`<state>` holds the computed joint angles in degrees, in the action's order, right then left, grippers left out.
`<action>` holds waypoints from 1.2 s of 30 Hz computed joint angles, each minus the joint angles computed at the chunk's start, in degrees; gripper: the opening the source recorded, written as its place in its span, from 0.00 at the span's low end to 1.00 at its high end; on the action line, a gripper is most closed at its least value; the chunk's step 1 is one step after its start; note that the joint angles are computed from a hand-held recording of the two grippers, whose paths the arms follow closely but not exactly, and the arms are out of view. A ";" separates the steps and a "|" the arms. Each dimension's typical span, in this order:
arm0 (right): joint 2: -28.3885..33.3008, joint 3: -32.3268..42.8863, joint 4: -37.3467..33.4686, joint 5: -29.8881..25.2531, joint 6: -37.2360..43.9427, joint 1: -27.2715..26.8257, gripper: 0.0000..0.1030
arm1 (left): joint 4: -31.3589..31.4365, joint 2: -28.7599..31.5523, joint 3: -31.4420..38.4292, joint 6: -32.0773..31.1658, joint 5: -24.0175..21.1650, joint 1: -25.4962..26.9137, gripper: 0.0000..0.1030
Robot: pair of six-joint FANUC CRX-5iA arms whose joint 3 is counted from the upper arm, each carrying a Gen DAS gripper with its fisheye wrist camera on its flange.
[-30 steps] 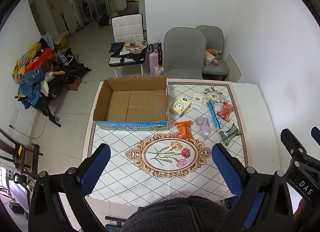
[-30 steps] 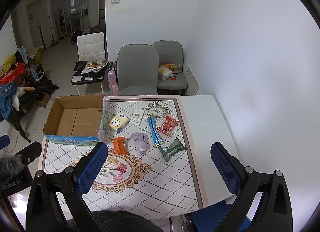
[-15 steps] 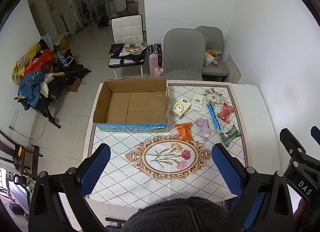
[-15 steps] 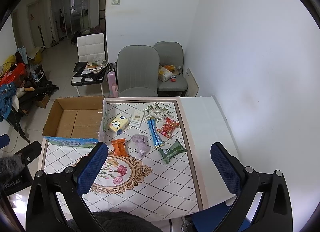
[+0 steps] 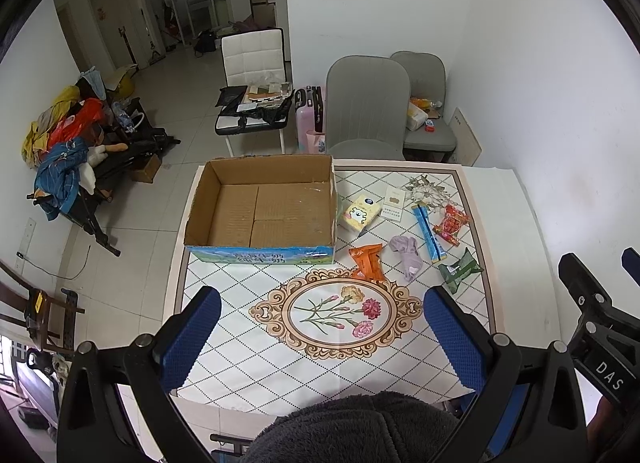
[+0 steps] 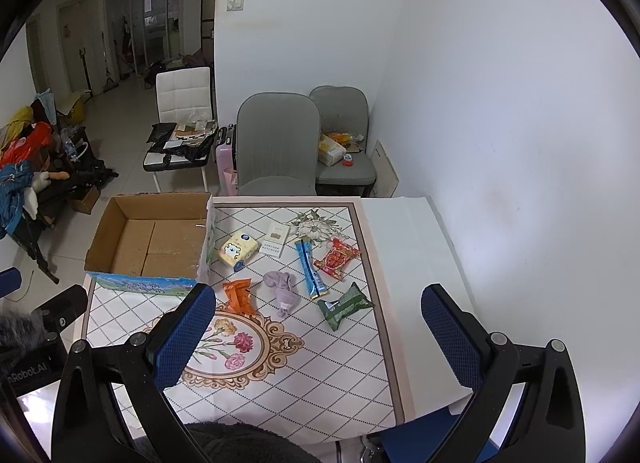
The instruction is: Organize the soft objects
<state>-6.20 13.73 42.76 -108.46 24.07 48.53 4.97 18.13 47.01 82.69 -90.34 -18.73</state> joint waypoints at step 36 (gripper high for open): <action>-7.20 -12.80 -18.26 14.23 -0.67 -22.38 1.00 | 2.82 16.56 12.34 0.96 -5.78 -2.74 1.00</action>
<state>-13.40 0.93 24.50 -94.23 23.40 26.15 7.79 34.69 59.35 83.65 -96.12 -21.47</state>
